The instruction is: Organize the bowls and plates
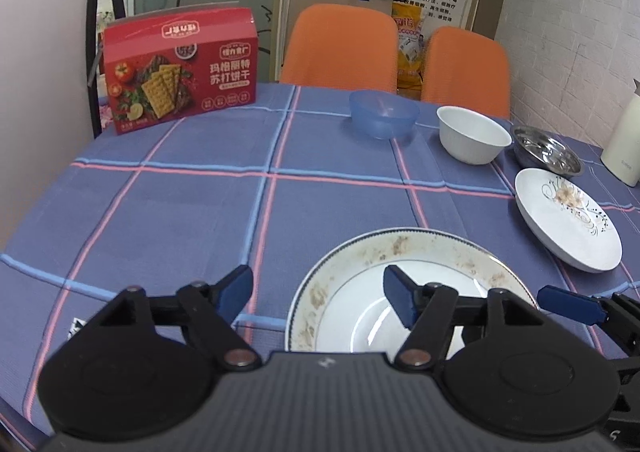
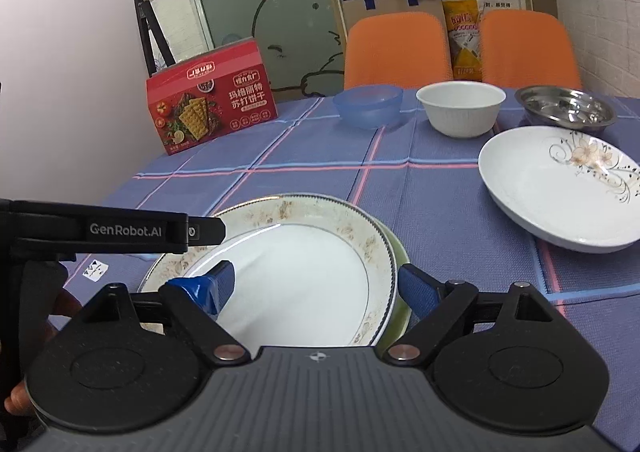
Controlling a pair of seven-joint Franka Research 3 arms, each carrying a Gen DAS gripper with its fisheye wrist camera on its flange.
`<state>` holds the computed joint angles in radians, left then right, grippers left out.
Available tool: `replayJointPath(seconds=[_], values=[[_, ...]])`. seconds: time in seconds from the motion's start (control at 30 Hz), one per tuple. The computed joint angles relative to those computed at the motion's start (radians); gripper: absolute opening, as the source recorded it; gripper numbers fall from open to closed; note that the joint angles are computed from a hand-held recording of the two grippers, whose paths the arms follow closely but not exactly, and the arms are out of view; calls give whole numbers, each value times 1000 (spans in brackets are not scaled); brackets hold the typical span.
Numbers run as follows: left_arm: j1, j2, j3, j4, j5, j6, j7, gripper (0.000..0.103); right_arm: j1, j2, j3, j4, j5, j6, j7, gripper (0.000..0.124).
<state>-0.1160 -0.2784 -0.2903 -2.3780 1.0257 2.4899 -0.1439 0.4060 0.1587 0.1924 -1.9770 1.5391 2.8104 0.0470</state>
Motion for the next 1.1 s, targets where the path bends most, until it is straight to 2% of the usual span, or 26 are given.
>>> replayJointPath(seconds=[0.13, 0.17, 0.33, 0.63, 0.73, 0.83, 1.0, 1.1], values=[[3, 14, 3, 21, 4, 4, 11, 73, -4, -7, -5, 8, 58, 9, -55, 76], [3, 21, 3, 28, 9, 7, 10, 77, -6, -7, -9, 10, 50, 8, -42, 76], [0, 72, 10, 85, 40, 43, 25, 77, -31, -1, -27, 26, 42, 4, 15, 76], [-21, 250, 61, 267, 13, 173, 122, 77, -89, 56, -61, 120, 96, 140, 34, 76], [-36, 338, 84, 360, -41, 225, 177, 77, -110, 95, -65, 164, 28, 175, 126, 76], [-50, 439, 99, 467, -183, 269, 322, 78, -127, 144, -61, 209, -99, 185, 248, 76], [-102, 584, 121, 658, -305, 186, 500, 78, -115, 222, -105, 274, -435, 143, 502, 76], [-126, 650, 138, 743, -376, 136, 567, 78, -117, 258, -118, 308, -559, 105, 587, 76]])
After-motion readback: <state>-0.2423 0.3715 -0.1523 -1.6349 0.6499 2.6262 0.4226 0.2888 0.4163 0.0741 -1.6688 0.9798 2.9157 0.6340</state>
